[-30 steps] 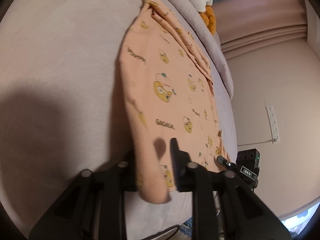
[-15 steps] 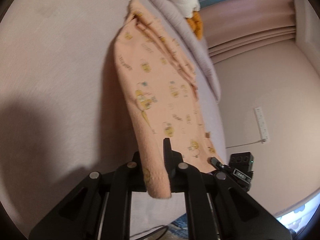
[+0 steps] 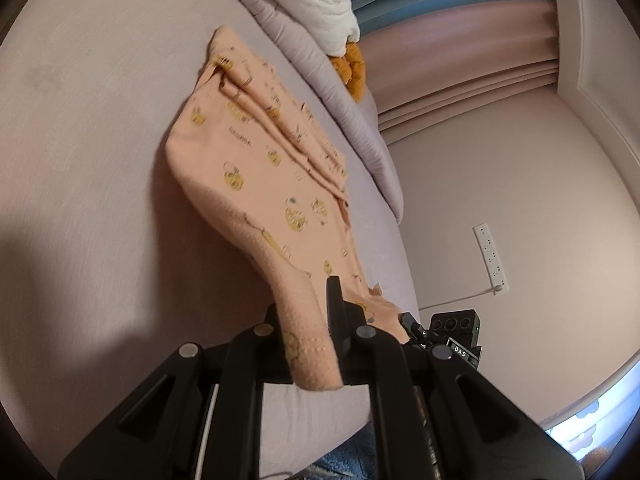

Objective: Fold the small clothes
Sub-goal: 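Lift the hem with both tools and fold it toward the collar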

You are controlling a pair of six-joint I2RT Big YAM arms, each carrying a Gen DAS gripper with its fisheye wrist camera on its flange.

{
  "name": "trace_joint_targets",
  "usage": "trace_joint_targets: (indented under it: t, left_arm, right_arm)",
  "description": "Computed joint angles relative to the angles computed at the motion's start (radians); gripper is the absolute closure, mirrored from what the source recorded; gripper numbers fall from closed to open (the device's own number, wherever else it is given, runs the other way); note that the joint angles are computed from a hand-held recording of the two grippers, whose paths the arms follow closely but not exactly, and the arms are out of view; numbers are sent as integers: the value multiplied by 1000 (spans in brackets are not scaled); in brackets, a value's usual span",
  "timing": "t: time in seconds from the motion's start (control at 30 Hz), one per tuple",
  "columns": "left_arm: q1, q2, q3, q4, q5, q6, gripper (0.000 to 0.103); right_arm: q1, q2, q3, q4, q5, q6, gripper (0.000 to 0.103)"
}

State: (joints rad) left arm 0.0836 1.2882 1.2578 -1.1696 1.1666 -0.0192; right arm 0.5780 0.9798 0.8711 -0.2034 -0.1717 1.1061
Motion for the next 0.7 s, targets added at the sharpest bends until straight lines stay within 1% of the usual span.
trace_joint_targets:
  t: [0.1,0.17,0.4,0.53,0.7]
  left_arm:
    - [-8,7,14,20,-4,-13,96]
    - [-12,12,25,28,-9,-15,96]
    - [-11,35,56,76,11,-48,96]
    - [-20,50,76,114,5,-82,96]
    - [-36,70,99,148,3,-109,96]
  right_arm:
    - [-9,10,14,17,-4,-10,94]
    - [-18,16,24,14,-8,-21,94]
    - [-42,32,45,34,-9,-39,94]
    - [-55,39,55,42,-10,-48,94]
    - [-72,51,70,39,-13,-55,94]
